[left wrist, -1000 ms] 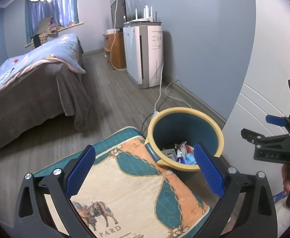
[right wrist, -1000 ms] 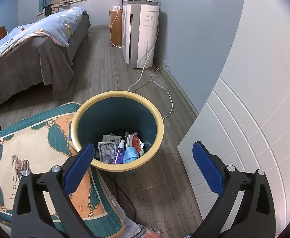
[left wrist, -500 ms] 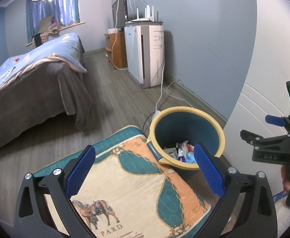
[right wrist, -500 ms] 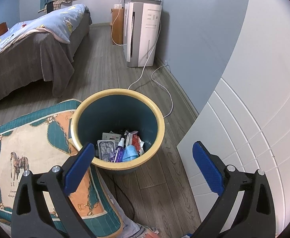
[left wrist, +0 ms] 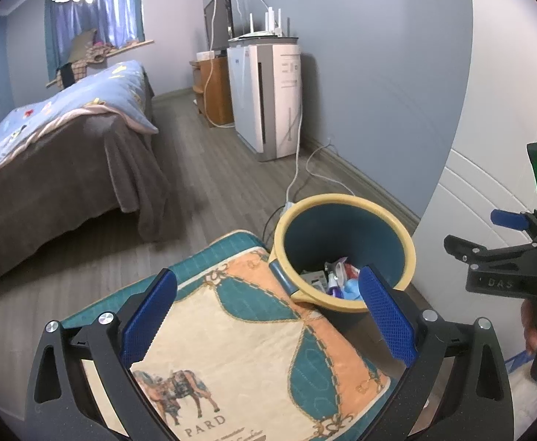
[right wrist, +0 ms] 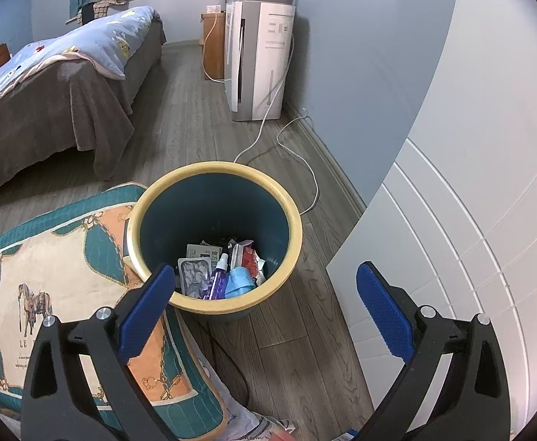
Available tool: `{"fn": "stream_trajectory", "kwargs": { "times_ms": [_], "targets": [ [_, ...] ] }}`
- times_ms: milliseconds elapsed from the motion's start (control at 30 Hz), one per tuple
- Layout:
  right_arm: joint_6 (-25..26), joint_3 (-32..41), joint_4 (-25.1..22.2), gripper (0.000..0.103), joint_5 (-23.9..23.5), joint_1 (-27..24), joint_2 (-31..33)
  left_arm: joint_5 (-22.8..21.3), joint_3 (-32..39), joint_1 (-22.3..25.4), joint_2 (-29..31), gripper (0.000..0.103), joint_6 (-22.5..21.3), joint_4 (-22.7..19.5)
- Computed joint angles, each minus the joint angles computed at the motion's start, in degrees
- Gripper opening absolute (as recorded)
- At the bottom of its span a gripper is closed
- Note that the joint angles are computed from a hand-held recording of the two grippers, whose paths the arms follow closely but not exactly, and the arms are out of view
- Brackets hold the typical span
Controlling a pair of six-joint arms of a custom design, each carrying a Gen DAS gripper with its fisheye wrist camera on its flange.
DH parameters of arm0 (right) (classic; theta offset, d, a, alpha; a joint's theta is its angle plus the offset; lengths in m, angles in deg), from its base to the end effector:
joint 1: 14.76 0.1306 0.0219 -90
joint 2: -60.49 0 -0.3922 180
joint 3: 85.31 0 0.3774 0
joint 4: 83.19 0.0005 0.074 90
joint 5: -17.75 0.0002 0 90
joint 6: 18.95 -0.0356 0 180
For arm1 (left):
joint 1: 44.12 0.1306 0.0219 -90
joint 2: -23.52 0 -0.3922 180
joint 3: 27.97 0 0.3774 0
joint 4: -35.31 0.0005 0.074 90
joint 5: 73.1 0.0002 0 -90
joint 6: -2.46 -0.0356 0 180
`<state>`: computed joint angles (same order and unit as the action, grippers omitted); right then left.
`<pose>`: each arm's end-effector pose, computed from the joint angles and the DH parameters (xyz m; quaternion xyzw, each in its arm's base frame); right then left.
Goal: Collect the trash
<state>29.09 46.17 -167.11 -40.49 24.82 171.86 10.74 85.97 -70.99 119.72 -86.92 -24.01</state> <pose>0.4478 0.3452 0.5319 0.0814 0.9353 -0.0595 0.3391 0.4523 -0.2255 0.5627 0.1853 0.8919 -0.0497 0.4094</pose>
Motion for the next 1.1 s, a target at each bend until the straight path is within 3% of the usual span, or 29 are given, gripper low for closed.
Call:
{"fn": "stream_trajectory", "kwargs": {
  "times_ms": [1100],
  "targets": [
    [0.84,-2.17,2.42,0.097,-2.55,-0.54,-1.58,-0.88,-0.1,-1.12,0.48,0.098,-0.54,-0.19]
  ]
}}
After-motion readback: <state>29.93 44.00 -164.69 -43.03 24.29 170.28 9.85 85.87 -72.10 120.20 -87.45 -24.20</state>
